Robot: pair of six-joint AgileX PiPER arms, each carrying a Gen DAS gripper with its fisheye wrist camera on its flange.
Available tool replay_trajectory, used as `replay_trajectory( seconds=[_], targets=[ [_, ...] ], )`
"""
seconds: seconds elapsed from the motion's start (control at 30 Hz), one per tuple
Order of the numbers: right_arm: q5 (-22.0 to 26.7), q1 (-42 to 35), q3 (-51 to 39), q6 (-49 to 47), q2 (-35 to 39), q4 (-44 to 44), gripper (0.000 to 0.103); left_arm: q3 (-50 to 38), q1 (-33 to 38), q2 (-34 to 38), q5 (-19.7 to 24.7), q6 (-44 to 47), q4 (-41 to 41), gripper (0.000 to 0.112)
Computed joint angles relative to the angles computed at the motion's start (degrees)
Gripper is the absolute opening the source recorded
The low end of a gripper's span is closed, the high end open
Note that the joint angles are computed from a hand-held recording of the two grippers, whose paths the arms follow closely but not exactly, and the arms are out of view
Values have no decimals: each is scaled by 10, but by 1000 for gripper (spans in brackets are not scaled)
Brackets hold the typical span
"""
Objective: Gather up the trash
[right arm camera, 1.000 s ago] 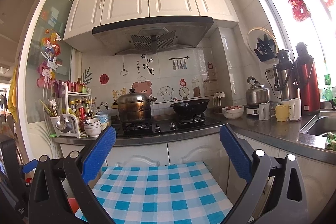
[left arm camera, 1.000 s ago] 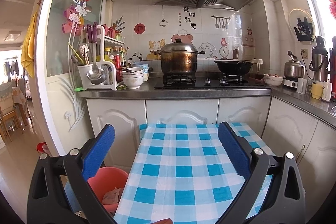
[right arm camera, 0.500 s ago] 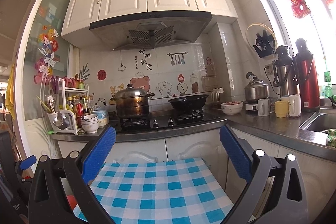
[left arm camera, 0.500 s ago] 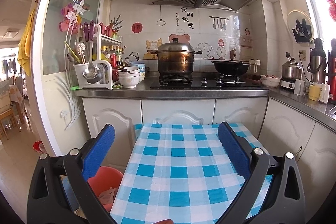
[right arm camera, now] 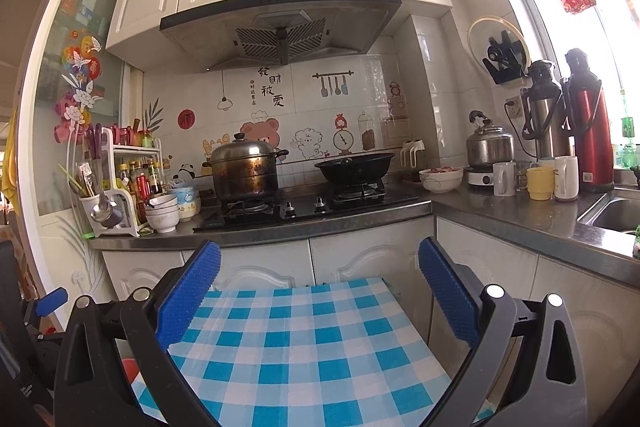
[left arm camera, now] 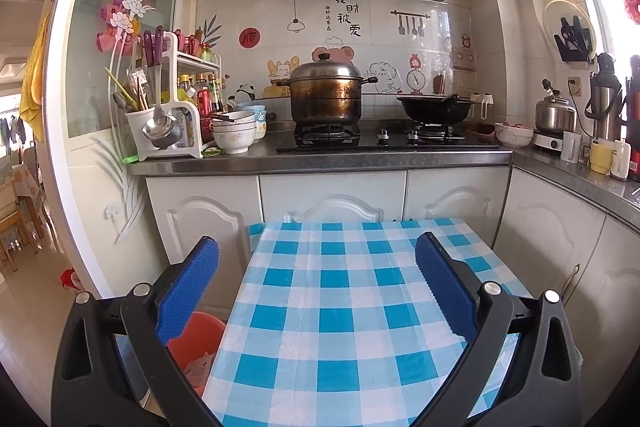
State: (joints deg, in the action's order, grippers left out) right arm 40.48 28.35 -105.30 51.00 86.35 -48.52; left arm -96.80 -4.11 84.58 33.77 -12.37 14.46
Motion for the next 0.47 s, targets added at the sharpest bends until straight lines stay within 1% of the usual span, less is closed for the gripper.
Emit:
replay_trajectory(
  seconds=[0.1,0.17,0.27,0.37,0.43,0.47],
  targets=[
    [-8,-23,-3,-23,23,38,98,-1,5,20,-7,26,-33,99],
    [-10,-49,-13,-63,51,97,98,-18,9,49,9,43,-55,99],
    [1,-93,-38,-132,107,208,98,-64,8,116,56,37,-56,99],
    [47,-135,-83,-197,185,316,98,-118,11,189,107,36,-70,99],
    [70,-154,-108,-219,234,361,98,-169,9,248,149,27,-67,99],
    [76,-158,-114,-221,253,367,98,-198,9,278,171,22,-65,99]
  ],
)
